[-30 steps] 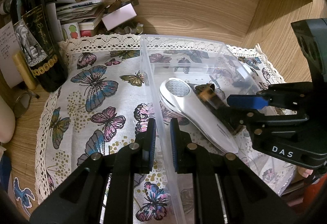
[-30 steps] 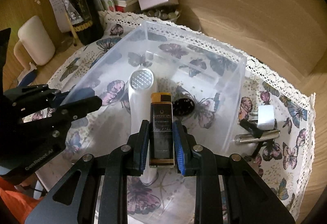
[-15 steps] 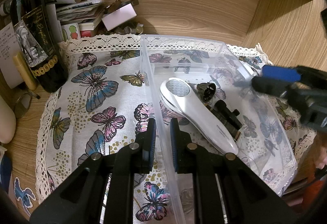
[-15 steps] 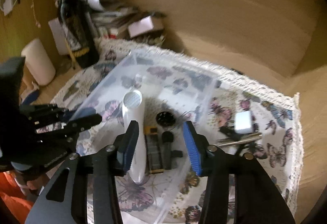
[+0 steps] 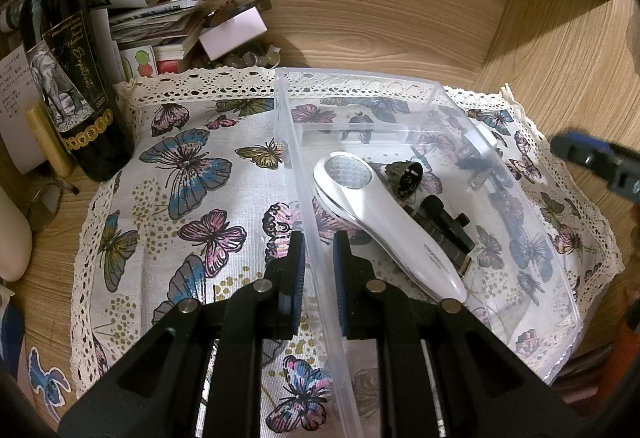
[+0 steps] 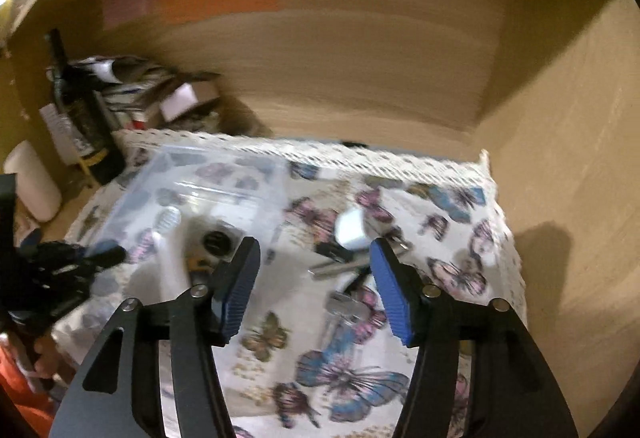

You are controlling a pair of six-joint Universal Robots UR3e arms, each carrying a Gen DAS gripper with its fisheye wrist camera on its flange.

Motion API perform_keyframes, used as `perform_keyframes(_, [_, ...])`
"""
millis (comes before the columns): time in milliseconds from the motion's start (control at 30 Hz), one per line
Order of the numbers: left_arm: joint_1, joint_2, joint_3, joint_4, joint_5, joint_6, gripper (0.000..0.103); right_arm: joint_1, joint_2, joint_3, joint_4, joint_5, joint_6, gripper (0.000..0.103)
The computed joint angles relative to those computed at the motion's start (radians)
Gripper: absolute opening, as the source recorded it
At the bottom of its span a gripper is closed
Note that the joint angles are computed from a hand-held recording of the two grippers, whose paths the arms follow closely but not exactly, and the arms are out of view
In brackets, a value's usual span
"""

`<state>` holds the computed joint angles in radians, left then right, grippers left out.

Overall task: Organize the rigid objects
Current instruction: 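Move the right gripper back toward the keys, then grasp the ring of keys with the right gripper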

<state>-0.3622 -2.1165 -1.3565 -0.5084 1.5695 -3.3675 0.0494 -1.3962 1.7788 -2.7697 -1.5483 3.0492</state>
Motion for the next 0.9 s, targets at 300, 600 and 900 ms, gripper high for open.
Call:
perform_keyframes(300, [0.0,0.0,0.0,-0.001,0.002,0.003,0.014,-0.062,0.059,0.078,0.019,0.016,0.018,0.054])
perform_keyframes(600, [0.001,-0.008,0.009,-0.017,0.003,0.005,0.014,-0.039,0.129,0.096,-0.006,0.027,0.007,0.038])
perform_keyframes(900, [0.0,-0.008,0.01,-0.018,0.004,0.006,0.014,0.011,0.23,-0.027,-0.005,-0.038,-0.012,0.035])
